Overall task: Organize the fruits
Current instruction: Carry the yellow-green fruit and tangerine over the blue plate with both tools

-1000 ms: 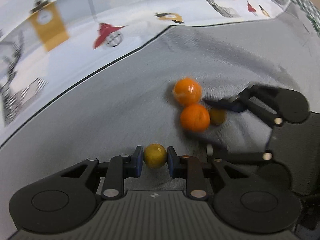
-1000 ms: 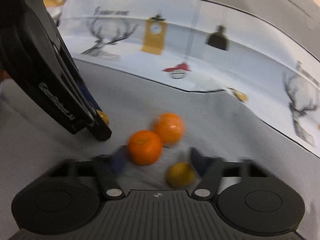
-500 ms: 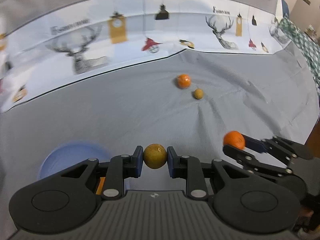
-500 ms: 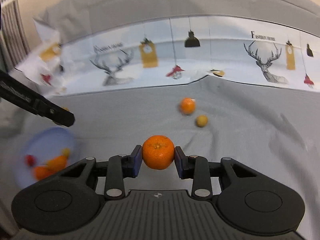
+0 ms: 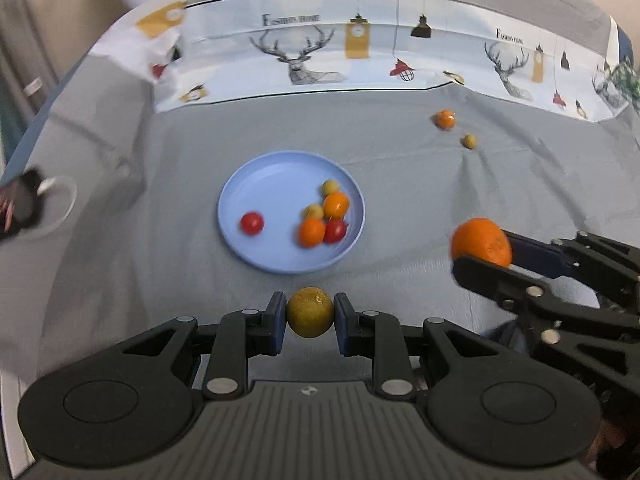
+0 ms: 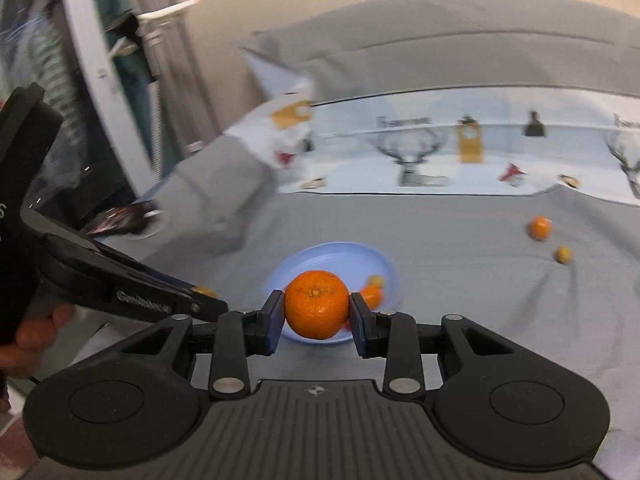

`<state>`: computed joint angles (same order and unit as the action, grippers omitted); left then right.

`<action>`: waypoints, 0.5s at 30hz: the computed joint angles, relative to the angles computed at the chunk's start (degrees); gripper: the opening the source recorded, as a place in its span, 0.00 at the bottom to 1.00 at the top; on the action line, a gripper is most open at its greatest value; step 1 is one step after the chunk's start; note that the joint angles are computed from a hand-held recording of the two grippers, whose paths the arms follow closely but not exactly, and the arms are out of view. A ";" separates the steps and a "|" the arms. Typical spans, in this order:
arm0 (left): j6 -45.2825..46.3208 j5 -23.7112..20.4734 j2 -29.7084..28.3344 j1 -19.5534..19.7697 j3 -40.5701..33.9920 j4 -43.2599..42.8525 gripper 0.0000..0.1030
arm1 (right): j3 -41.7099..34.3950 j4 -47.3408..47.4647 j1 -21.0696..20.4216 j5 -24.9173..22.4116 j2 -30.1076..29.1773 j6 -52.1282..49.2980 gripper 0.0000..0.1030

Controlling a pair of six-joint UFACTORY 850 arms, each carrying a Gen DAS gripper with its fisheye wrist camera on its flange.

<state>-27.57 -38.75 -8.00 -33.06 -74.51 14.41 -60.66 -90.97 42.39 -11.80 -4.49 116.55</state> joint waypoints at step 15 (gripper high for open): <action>-5.78 6.66 10.41 -0.94 11.02 3.22 0.27 | -2.67 14.14 8.94 -10.31 -0.76 -17.51 0.35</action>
